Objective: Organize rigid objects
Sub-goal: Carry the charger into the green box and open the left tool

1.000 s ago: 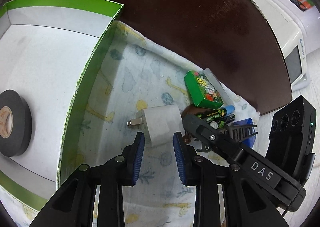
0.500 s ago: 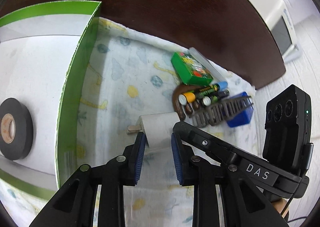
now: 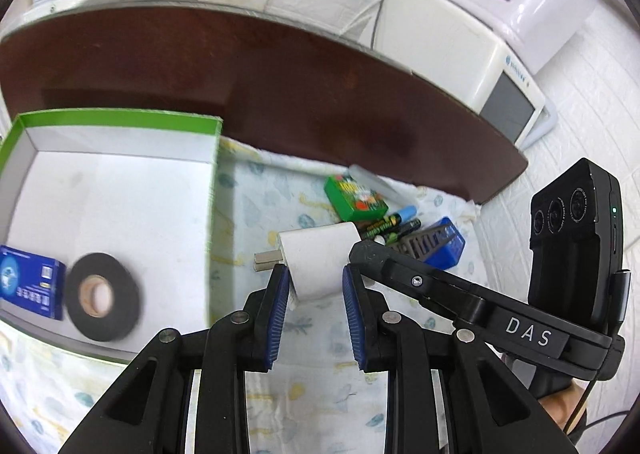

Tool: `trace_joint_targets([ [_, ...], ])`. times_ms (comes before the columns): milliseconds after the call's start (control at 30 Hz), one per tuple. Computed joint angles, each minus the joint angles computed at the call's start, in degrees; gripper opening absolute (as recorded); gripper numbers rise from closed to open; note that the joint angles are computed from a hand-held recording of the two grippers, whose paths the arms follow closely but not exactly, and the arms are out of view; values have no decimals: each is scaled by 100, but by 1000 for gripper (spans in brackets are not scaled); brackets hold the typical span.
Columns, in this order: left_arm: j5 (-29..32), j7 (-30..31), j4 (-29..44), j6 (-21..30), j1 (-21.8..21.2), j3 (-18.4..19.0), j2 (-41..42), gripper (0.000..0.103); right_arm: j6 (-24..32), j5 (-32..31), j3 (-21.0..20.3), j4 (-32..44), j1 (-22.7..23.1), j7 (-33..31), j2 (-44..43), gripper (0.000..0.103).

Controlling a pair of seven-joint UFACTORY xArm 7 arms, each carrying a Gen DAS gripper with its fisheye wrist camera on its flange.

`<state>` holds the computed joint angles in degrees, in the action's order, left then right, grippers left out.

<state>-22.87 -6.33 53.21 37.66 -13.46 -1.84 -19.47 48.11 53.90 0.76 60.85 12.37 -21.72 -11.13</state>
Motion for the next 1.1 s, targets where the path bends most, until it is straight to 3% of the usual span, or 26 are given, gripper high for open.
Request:
trace_joint_targets([
  [267,394,166,-192,-8,425,329,-398,27,-226,56,482,836,380,140,713,17],
  [400,236,534,-233,-19,608,658,-308,27,-466,-183,872,1583,646,648,1460,18],
  [600,-204,1218,-224,17,950,1074,-10,27,-336,-624,1219,2453,762,1157,2456,21],
  [700,-605,1592,-169,121,1111,1237,270,27,-336,-1171,1339,3077,939,1698,3007,21],
  [867,-1134,2056,-107,293,1447,1250,645,27,-232,-1749,1444,3487,1005,2176,3443,20],
  [1100,-911,1790,-240,239,1767,986,516,27,-159,-2244,1501,3701,1050,2381,3583,20],
])
